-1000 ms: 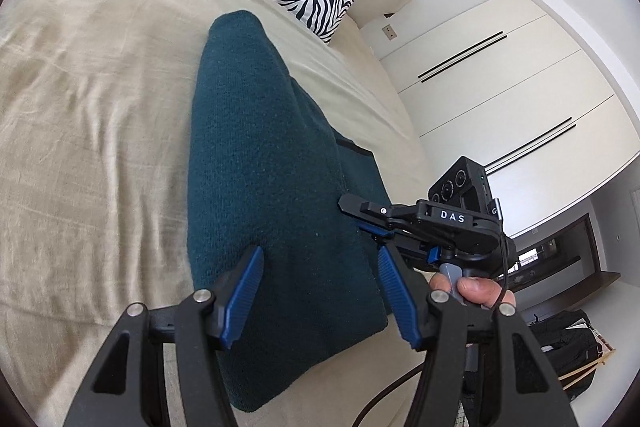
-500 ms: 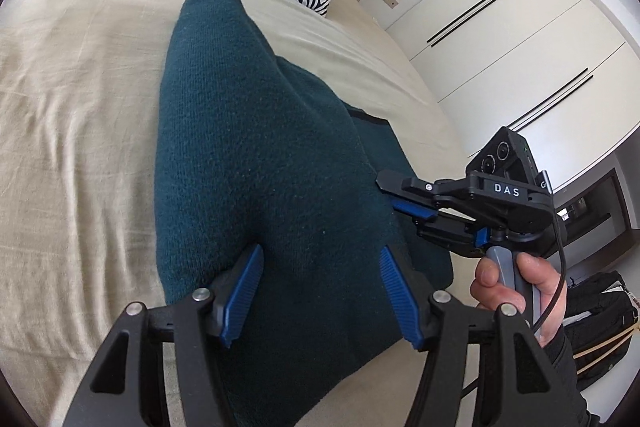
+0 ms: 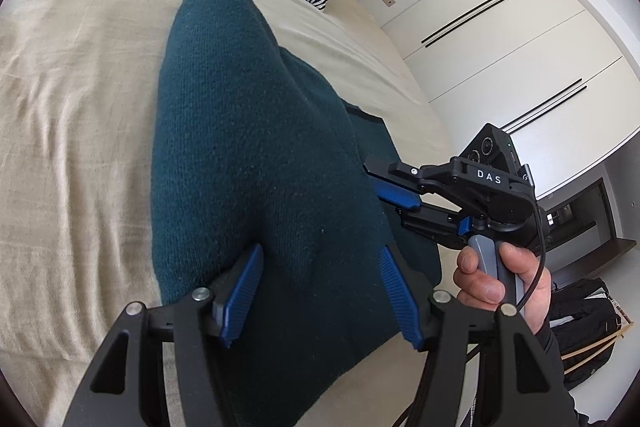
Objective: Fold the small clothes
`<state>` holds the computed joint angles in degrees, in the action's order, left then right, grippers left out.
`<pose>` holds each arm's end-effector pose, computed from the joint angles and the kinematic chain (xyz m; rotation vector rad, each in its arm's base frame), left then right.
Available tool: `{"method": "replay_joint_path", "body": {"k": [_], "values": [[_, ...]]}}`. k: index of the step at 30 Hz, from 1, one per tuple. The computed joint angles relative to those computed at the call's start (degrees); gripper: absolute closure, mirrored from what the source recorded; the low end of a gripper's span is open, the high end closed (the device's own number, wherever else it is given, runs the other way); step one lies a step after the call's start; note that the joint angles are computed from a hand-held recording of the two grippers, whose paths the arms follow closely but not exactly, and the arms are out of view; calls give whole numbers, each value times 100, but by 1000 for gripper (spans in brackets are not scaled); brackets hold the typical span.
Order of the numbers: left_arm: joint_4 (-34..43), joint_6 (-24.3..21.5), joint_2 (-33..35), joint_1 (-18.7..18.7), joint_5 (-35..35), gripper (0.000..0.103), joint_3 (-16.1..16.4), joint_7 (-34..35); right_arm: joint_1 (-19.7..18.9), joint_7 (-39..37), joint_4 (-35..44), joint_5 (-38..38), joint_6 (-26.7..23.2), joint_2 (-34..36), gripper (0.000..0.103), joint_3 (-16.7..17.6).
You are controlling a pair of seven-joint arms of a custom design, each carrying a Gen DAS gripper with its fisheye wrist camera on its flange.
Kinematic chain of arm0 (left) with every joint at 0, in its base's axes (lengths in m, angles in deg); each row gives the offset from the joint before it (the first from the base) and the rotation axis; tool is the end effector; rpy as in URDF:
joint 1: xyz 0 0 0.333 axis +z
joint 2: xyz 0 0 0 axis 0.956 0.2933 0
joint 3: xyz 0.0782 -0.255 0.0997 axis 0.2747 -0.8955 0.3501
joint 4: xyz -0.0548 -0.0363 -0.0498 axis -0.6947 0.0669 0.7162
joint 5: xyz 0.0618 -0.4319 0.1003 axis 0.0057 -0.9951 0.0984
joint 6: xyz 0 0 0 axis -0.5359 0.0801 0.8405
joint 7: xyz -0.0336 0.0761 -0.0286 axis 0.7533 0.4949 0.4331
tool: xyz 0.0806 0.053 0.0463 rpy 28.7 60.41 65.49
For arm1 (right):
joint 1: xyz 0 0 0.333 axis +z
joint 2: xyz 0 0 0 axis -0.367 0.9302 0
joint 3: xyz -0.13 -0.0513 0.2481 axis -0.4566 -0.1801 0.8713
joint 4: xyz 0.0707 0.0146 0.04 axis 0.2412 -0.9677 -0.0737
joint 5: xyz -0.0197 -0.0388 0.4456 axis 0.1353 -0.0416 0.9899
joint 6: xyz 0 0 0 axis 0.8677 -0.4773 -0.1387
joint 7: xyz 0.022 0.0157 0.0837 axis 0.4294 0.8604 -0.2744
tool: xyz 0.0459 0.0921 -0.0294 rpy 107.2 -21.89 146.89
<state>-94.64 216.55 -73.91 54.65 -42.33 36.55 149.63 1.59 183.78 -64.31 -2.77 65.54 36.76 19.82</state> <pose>0.5487 -0.3124 0.4973 1.8924 -1.8179 1.2882 0.5771 0.3861 0.5093 -1.4862 1.8212 0.5694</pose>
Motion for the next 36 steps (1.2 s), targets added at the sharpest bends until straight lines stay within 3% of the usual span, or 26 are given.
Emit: {"method": "replay_joint_path", "body": {"k": [1, 3, 8, 16, 20, 22, 26, 33, 36], "values": [[-17, -1, -15, -2, -24, 40, 4, 19, 11, 66, -15, -96, 45, -23, 59, -13], [-32, -5, -31, -4, -38, 40, 10, 32, -11, -101, -182, 127, 258, -170, 44, -7], [-64, 17, -63, -15, -14, 40, 12, -15, -9, -255, 21, 44, -84, -62, 44, -39], [-52, -7, -57, -23, -67, 40, 22, 15, -69, -288, 454, 272, -293, 432, 68, 106], [-39, 17, -36, -24, -16, 40, 9, -37, -78, -202, 642, 157, -393, 596, 74, 146], [-31, -4, -37, -23, -27, 40, 13, -41, -53, -46, 708, -108, -430, 636, 86, 125], [14, -9, -39, -12, 234, 40, -17, -294, 57, 165, 844, -890, -516, 600, 89, 88], [278, 67, -19, -101, 563, 39, -92, -455, -52, 314, 837, -1388, -670, 293, 90, -38], [458, 40, 69, -140, 728, 39, -126, -487, -184, 377, 885, -1506, -974, 227, 90, -163]]}}
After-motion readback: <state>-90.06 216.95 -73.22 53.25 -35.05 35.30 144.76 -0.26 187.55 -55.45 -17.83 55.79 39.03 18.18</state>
